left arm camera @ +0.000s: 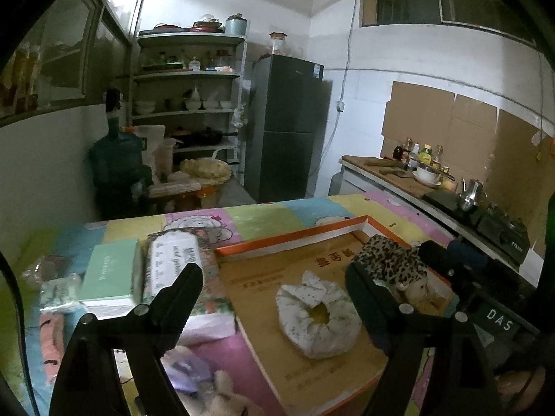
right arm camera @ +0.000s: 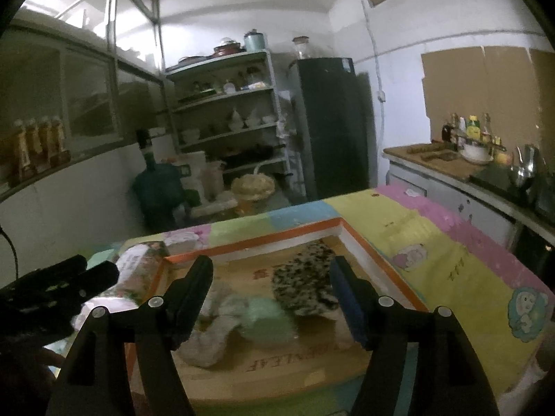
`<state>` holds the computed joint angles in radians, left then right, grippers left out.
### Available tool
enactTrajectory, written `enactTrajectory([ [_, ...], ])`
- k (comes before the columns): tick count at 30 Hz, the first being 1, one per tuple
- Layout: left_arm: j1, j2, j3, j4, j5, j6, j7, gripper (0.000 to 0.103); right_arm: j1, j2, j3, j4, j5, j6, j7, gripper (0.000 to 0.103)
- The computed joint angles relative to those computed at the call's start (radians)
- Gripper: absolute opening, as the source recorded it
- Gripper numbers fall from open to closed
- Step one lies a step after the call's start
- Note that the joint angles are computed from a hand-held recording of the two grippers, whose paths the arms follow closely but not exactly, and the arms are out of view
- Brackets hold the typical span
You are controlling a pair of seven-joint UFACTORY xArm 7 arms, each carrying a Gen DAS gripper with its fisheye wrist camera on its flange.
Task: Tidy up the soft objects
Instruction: 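Move both tools back over the pile of soft items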
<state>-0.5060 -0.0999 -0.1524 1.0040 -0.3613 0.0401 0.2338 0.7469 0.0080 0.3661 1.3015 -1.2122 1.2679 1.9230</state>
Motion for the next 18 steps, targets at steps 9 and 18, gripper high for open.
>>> enactTrajectory([
  [9,-0.083,-0.088,0.099,-0.065,-0.199,0.030,0.188,0.084,0.075,0.094,-0.016,0.128,-0.043,0.034,-0.064,0.072],
  [18,-0.004,-0.181,0.101,-0.161,-0.123,0.023,0.090,0.084,0.153,0.208,-0.075,0.268,-0.072,-0.053,-0.156,0.072],
])
